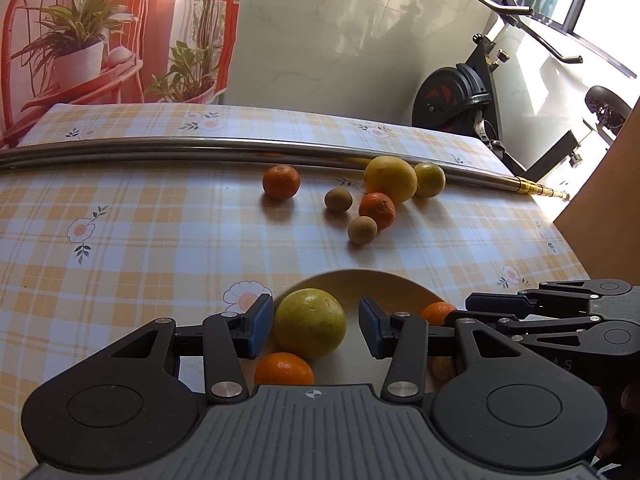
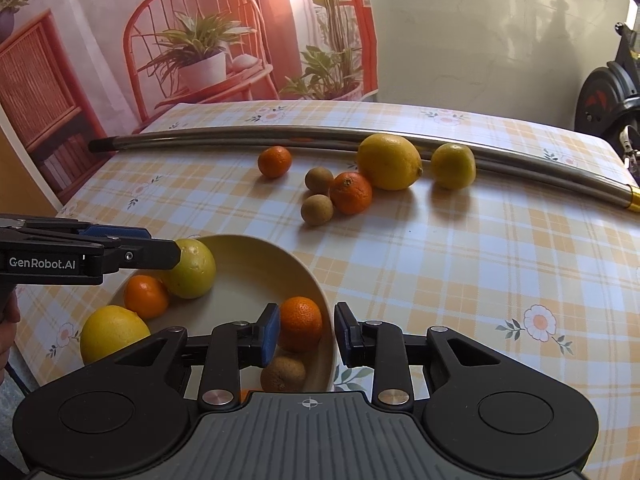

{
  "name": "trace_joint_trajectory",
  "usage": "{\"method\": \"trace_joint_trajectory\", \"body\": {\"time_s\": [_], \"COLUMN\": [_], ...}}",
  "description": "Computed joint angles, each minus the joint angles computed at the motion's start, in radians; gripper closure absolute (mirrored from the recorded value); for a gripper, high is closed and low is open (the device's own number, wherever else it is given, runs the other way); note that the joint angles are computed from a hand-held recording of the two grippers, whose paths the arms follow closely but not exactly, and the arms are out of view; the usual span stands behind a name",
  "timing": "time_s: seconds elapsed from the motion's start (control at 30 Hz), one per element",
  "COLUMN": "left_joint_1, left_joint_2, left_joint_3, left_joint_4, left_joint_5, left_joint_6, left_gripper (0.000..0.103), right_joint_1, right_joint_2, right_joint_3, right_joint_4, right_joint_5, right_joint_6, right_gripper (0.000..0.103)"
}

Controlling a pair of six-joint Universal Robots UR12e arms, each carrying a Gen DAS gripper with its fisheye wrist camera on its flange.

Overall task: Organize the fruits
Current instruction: 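Lower the orange and lime into the white plate and open both tools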

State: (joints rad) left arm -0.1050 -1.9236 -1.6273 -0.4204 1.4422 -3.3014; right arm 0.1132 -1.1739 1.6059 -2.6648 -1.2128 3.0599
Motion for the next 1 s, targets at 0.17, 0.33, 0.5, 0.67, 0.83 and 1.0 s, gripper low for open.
{"method": "trace_joint_trajectory", "body": {"time_s": [0.17, 0.33, 0.5, 0.67, 0.83, 1.0], "left_joint_1": [0.0, 0.001, 0.0, 0.001, -0.001, 0.003], "left_joint_2": [0.001, 0.001, 0.002, 0.005, 0.005, 0.005], "left_joint_3": [-0.001, -0.001, -0.001, -0.003, 0.002, 0.004], "left_joint_4": [-0.001, -0.001, -0.001, 0.002, -0.009, -0.004], "left_joint_5": [0.003, 0.001, 0.001, 0.001, 0.022, 0.029], "left_joint_6": [-0.004, -0.003, -0.003, -0.006, -0.016, -0.035], "left_gripper": [0.053, 0.053, 0.053, 0.053, 0.053, 0.053], "right_joint_1": [0.0, -0.003, -0.004, -0.001, -0.002, -0.01], "right_joint_2": [-0.001, -0.001, -0.001, -0.002, -0.006, -0.006], "right_joint_3": [0.002, 0.003, 0.005, 0.002, 0.002, 0.001], "right_joint_4": [-0.01, -0.014, -0.011, -0.009, -0.034, -0.062], "right_joint_5": [-0.012, -0.015, -0.014, -0.024, -0.045, -0.057], "right_joint_6": [0.003, 0.01, 0.015, 0.02, 0.027, 0.057], "right_gripper": [0.075, 0.075, 0.072, 0.072, 0.071, 0.071]}}
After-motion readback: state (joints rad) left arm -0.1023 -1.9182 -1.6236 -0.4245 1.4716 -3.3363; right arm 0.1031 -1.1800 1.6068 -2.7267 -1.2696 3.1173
